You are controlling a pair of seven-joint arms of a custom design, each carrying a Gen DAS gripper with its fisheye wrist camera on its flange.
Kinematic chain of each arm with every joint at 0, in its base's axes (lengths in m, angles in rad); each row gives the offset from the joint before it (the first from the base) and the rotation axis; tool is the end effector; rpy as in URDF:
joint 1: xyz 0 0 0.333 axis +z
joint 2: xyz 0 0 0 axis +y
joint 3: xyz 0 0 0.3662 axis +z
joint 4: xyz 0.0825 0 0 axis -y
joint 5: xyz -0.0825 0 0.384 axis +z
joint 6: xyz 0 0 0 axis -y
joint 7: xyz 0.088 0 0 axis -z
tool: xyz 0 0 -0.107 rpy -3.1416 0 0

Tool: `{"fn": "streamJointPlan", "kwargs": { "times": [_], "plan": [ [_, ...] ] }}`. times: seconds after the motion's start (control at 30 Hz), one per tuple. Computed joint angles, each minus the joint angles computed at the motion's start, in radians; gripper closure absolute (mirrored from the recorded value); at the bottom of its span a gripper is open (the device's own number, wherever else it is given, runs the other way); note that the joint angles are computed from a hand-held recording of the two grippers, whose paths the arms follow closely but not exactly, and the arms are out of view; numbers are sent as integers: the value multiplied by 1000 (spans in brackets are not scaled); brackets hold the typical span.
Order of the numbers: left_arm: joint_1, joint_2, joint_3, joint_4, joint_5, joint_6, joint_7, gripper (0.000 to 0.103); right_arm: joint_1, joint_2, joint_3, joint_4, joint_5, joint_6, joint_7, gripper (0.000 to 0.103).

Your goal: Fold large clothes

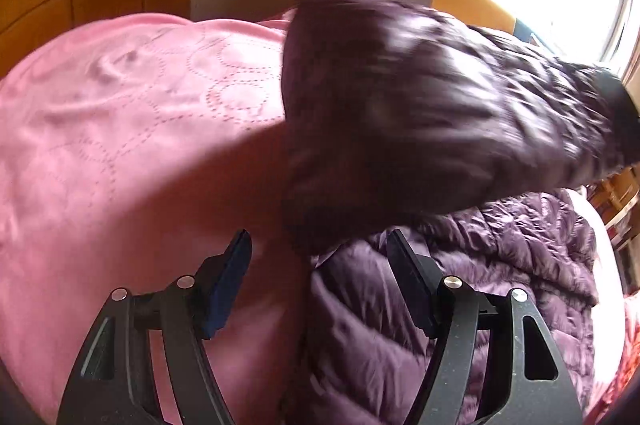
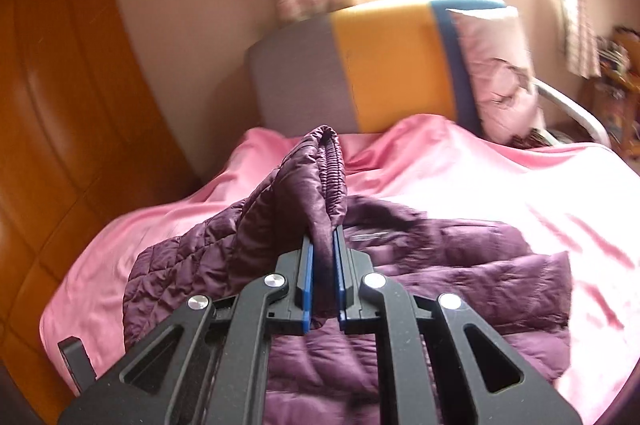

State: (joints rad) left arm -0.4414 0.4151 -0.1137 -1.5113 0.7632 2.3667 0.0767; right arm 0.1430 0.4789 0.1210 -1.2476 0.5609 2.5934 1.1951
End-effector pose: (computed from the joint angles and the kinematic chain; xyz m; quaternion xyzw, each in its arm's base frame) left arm 0.6395 -0.3683 0.5235 -0.8080 0.4675 -0.2704 0.2354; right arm 0.7540 0.1647 0.6381 -0.6951 0.5400 -0.1320 0.4558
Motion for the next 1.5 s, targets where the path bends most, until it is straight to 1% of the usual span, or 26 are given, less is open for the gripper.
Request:
{"fn": "streamJointPlan", "kwargs": {
  "times": [0.1,0.23,0.33,0.47,0.53,0.57,0.67,0.83,0.87,0.9,0.93,0.97,1.0,1.03,1.07,1.13,1.2,1.23,1.27,1.3,1.43,1.5],
  "plan": [
    [-1,45,-2,67,-32,-64,51,34,-9,-2,-30,-10,-23,16,27,95],
    [2,64,1,88,-72,-98,57,34,-16,-10,-73,-56,-81,48,78,95],
    [10,62,-2,70,-96,-80,53,34,-26,-17,-102,-106,-122,55,132,95],
    [5,72,1,83,-99,-90,72,34,-36,-8,-137,-144,-183,36,212,96],
    [6,77,1,90,-100,-93,90,37,-36,4,-156,-152,-220,18,258,96],
    [4,82,1,98,-103,-101,100,39,-42,12,-158,-148,-230,-7,276,96],
    [0,105,-1,129,-118,-138,134,39,-56,36,-159,-137,-255,-55,315,96],
    [-9,112,3,148,-128,-168,160,39,-75,57,-146,-123,-277,-99,306,94],
    [-12,108,4,148,-129,-177,160,39,-85,54,-136,-124,-264,-102,293,90],
    [-16,95,5,139,-125,-182,153,39,-97,50,-125,-131,-247,-102,276,88],
    [-22,75,9,122,-112,-181,134,39,-104,41,-122,-137,-239,-104,265,78],
    [-26,55,12,100,-93,-166,114,38,-102,32,-127,-147,-241,-96,263,62],
    [-35,28,18,71,-56,-146,83,38,-99,16,-131,-167,-244,-70,256,53],
    [-42,12,22,58,-23,-141,60,33,-96,-3,-136,-191,-250,-40,248,51],
    [-54,-9,30,43,28,-133,23,32,-90,-17,-139,-207,-255,-12,241,49],
    [-55,-25,27,41,91,-109,-15,32,-88,-44,-128,-235,-248,46,213,45],
    [-47,-10,20,80,128,-76,-14,28,-81,-48,-113,-228,-238,73,188,33],
    [-41,1,15,96,130,-58,-2,22,-78,-43,-104,-216,-232,79,171,31],
    [-31,27,6,132,119,-29,34,22,-71,-35,-96,-202,-230,83,155,30],
    [-27,57,0,174,100,-18,78,22,-57,-18,-100,-175,-244,76,153,28],
    [-40,205,-6,382,4,-35,264,22,7,85,-137,-32,-330,29,188,19],
    [-45,292,-12,507,-57,-66,367,22,27,142,-156,46,-370,-11,213,14]
  ]
}}
